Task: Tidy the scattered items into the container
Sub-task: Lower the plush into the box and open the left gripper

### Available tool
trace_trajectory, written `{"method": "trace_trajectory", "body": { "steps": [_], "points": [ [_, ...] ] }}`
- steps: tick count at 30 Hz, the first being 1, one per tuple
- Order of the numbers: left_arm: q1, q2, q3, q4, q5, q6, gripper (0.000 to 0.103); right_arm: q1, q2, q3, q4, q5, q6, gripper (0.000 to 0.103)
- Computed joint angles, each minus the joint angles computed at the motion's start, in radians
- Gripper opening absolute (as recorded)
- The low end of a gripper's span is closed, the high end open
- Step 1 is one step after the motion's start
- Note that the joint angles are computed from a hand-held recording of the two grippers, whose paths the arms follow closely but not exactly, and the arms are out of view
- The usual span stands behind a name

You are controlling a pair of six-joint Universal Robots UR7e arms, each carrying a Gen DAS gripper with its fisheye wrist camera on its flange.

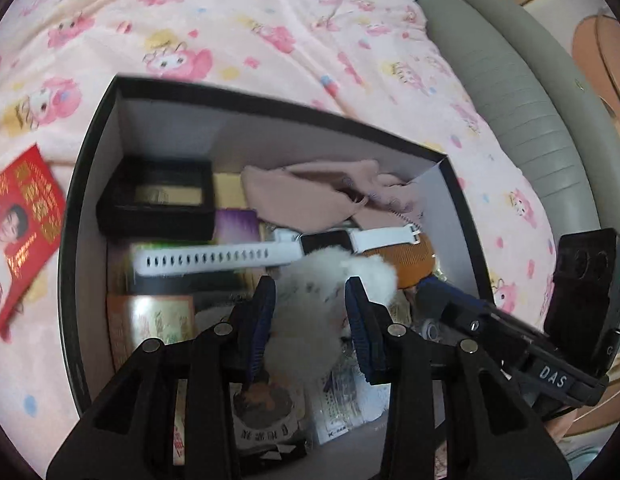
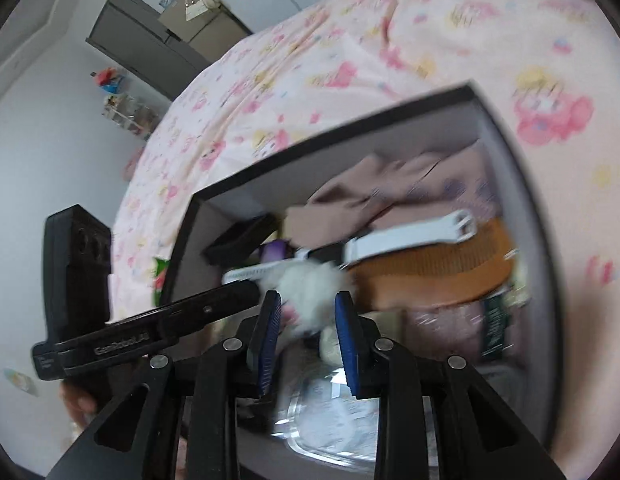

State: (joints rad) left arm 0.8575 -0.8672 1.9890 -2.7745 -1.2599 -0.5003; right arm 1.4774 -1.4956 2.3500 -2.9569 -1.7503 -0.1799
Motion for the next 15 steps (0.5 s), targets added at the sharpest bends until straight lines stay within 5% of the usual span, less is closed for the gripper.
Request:
{"method": "trace_trajectory", "body": {
  "steps": [4, 10, 15],
  "points": [
    [-0.016, -0.007, 0.023, -0.029, -0.001, -0.008, 0.036, 0.022, -0.018, 0.022, -0.06, -0.048, -0.024, 0.024],
    [-0.066, -0.059, 0.046, 0.138, 0.038, -0.025, 0.036, 0.032, 0.024, -0.013, -0.055, -0.075, -0.015, 0.024],
    [-0.057, -0.04, 0.01, 0.266, 0.036, -0.032, 0.037, 0.025, 0.073, -0.061, 0.056, -0.069, 0.006, 0.024]
  ]
}}
